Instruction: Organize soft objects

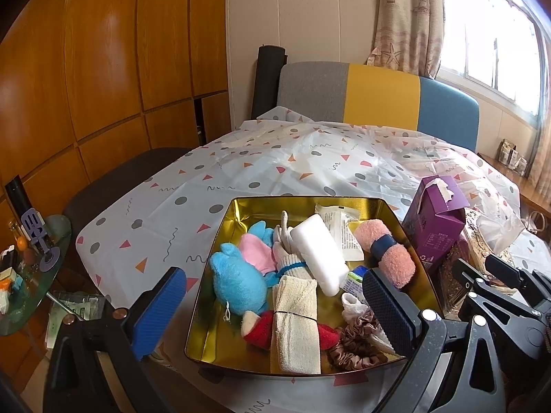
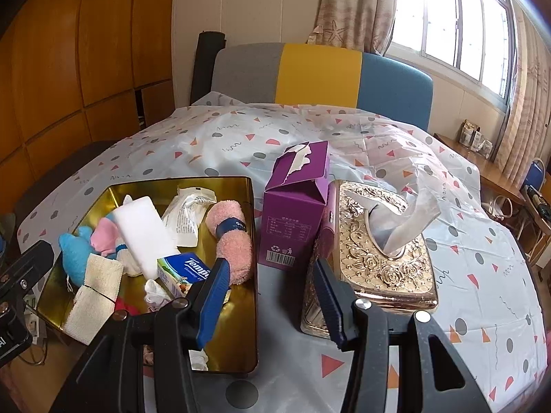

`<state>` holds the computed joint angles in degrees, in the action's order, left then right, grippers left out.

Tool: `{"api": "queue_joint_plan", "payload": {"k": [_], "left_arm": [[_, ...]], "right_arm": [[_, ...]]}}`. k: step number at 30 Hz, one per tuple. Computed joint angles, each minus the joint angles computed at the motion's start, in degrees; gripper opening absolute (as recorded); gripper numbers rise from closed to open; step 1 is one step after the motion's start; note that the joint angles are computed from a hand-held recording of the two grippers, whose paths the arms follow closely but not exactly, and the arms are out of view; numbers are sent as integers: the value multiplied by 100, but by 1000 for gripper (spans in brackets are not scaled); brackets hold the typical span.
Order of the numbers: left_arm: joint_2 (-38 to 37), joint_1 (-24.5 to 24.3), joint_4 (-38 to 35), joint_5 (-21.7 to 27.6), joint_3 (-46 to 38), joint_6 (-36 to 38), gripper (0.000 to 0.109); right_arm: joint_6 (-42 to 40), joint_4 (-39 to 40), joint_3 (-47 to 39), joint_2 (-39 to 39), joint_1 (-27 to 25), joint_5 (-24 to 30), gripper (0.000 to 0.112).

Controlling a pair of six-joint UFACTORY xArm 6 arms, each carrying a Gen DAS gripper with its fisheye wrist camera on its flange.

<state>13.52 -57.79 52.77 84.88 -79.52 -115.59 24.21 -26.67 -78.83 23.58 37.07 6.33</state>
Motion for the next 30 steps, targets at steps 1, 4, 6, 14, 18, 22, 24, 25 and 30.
{"api": "queue_joint_plan", "payload": {"k": [1,4,6,14,18,22,24,25,30], "left_arm": [[-13,3,2,-20,14,-10,103],[-26,13,-6,-33,33,2,103],[-26,26,-18,-61,41,3,103],[-42,33,-37,-102,68,-7,103],[-45,33,-63,-122,77,-3,103],[-27,31,-71,-119,54,3,103],[-21,22,-72,-111,46,-6,103],[-27,23,-70,-126,55,-11,103],[-16,25,-86,-129,36,-7,103]], "right_arm": [[-53,48,9,-3,2,-6,50],[-46,25,-9,10,-1,-5,50],[-63,44,-22,21,2,-3,50],[13,-51,-43,37,13,35,50],[46,-96,-33,30,14,26,50],[64,-114,-28,24,11,23,50],[94,-147,-26,23,10,20,50],[106,-162,-25,21,10,19,50],[73,-128,-10,9,14,27,50]]}}
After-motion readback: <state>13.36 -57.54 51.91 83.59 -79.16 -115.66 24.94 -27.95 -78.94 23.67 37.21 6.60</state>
